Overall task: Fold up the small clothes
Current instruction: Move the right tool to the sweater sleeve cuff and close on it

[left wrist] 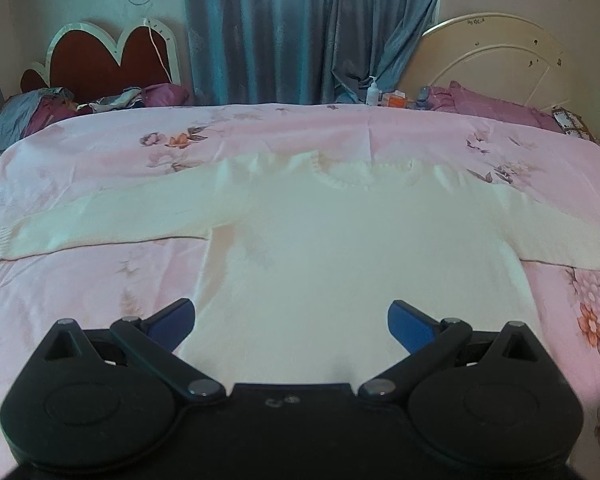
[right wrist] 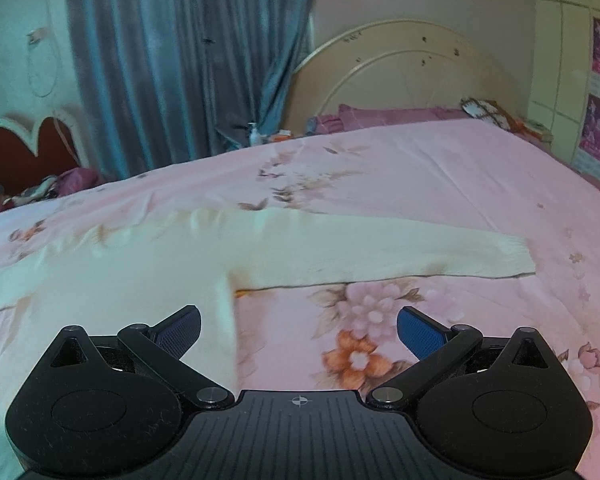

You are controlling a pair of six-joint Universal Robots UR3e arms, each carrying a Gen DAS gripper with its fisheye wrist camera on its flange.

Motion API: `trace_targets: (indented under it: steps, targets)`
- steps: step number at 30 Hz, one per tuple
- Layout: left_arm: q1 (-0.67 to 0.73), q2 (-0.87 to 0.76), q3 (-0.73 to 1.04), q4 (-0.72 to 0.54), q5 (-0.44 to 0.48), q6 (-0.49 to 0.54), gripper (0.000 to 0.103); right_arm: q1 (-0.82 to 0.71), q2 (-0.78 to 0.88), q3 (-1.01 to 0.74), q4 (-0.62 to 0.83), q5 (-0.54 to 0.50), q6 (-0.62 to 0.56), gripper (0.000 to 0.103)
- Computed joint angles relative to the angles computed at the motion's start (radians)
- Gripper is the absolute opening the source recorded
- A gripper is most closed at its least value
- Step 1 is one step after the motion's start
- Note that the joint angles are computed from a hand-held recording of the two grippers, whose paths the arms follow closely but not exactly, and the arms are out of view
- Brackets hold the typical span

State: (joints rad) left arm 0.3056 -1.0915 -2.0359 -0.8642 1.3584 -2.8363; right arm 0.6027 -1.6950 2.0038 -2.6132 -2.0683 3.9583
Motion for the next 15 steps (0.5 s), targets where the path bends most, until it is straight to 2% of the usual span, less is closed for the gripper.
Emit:
trace_targets:
  steps: [7, 15]
  targets:
    - [-0.140, -0.202, 0.054, 0.139, 0.105, -0.108, 0.102, -0.202, -0.035, 0.136, -0.123, 0.112, -0.116, 0.103]
    - [-0.226, -0.355, 0.093, 0.253, 0.178, -0.164, 0.099, -0.418, -0.047, 0.272, -0.234, 0.229, -0.197, 0.102]
